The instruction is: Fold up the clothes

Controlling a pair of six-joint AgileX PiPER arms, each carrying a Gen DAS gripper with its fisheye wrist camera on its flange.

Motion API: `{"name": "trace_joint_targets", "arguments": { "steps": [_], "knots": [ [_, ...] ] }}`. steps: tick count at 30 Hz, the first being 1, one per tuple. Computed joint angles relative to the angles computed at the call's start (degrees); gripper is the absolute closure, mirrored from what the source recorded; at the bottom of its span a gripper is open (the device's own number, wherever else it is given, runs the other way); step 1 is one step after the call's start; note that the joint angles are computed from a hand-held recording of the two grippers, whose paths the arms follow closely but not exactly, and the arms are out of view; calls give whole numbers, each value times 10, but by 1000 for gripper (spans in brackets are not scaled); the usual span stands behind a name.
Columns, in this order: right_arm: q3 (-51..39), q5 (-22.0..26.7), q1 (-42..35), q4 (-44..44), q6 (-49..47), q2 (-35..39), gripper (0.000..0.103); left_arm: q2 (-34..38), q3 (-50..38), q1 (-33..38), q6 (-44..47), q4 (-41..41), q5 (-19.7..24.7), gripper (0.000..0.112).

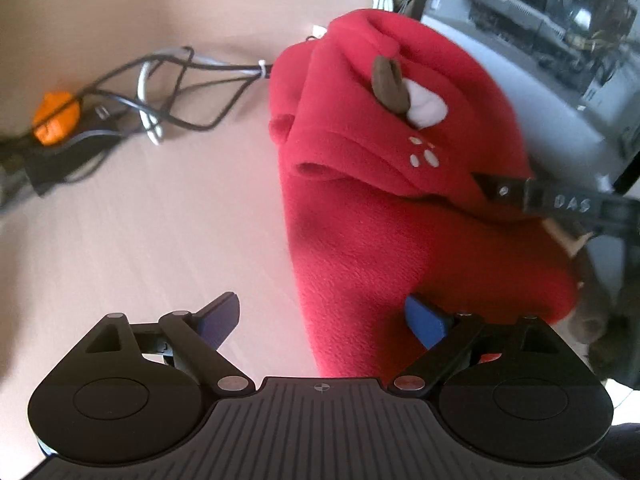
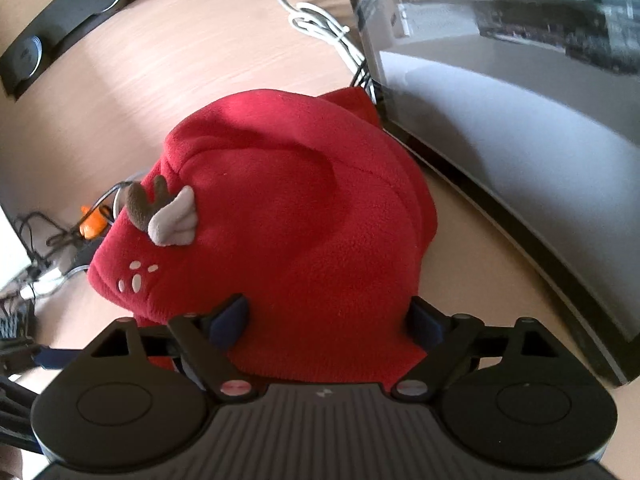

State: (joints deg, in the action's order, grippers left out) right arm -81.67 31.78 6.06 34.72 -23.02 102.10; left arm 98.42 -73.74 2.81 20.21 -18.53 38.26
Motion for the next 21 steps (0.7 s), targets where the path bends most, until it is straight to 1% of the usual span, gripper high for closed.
{"name": "trace_joint_targets", "arguments": {
  "steps": [4,6,8,11,13,14,16,18,20,21],
  "knots": [
    [2,-22,17,-6,21,5,13,23,-27,2,-36,41,2,16],
    [6,-30,21,9,1,8,9,33,-44,3,-49,54,8,16],
    [-16,-15,13,27,-13,27,4,39,-56,0,-66,73,6,16],
    [-40,13,0,46,-25,44,2,53,-79,-13,-143,136,-17,16],
    [-29,8,2,46,-34,35,2,65,-100,-18,-201,175,-17,18],
    [-24,4,3,46,-38,30,2,58,-90,-18,-202,169,-24,18],
    [-4,-2,1,49,-41,10,1,39,-64,-12,-175,136,-42,18],
    [31,-8,-5,59,-42,-24,0,19,-39,-7,-144,99,-58,18],
    [75,-16,-8,60,-39,-65,0,-27,21,-4,-116,64,-88,17],
    [104,-29,-2,47,-28,-92,0,-56,55,-2,-96,39,-102,16]
  ]
}}
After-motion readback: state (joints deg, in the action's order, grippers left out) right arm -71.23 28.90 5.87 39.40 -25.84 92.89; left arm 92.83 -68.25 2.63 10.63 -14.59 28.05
